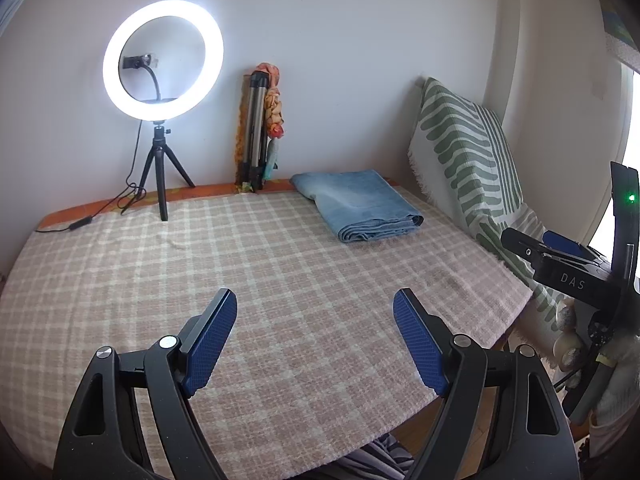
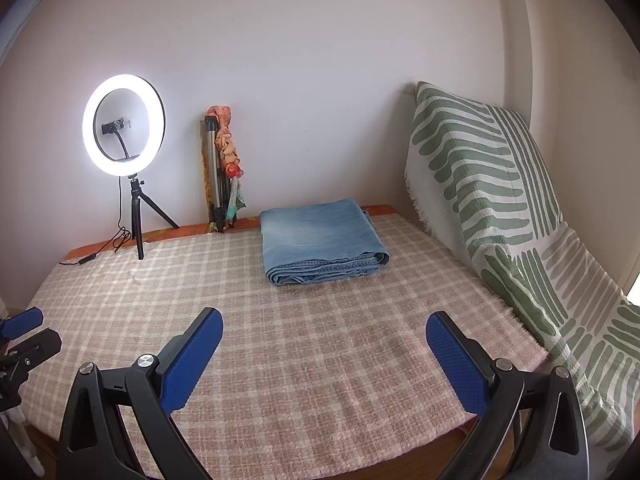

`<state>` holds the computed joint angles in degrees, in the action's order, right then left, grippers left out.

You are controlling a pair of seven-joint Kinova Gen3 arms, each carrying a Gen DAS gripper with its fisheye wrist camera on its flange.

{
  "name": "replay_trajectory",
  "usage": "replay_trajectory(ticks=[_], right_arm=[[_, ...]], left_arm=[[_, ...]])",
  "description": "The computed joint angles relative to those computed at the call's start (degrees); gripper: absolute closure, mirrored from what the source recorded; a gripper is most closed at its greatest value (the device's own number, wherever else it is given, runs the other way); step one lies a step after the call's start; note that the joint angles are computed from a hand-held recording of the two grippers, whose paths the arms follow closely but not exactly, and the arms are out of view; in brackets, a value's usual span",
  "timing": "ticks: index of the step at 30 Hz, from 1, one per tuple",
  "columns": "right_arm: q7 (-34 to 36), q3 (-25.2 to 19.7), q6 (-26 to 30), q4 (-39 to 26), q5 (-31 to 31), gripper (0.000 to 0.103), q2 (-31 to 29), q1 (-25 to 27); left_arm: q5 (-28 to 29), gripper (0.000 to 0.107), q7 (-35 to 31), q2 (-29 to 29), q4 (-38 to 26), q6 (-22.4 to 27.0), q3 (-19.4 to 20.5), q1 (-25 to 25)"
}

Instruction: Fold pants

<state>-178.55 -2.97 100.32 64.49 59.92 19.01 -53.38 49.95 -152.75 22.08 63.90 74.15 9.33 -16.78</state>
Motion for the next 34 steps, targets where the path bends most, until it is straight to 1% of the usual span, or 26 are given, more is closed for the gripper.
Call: replay_trajectory(ticks=[11,17,25,31,34], right_arm=[[-0.1,0.0,-0.1,-0.3,-0.4,0.000,0.1,0.1],[-0.3,0.0,-0.5,0.0,-0.7,0.000,0.1,0.3],[-0.6,0.0,-0.6,0.2,-0.7,0.000,0.1,0.1],[-0.6,0.0,-0.4,0.0,-0.7,0.000,0.2,0.1],[-0.7,0.1,-0.2,0.0,-0.8,0.000,0.2,0.1]], left_arm=[[-1.0,0.027,0.7,0.3,-1.0,1.0,0.0,0.4],[-1.0,0.027,0.2,-0.8,0.4,-0.9,-0.4,0.6],[-1.7,0.027,1.4,-0.4,-0.3,-0.7,-0.4,0.8],[-0.1,0.027,-1.7,-1.1,1.7,-1.5,-0.1,0.2],[-0.5,0.027,-1.3,-1.2,1.6,-1.7,-0.5,0.6]])
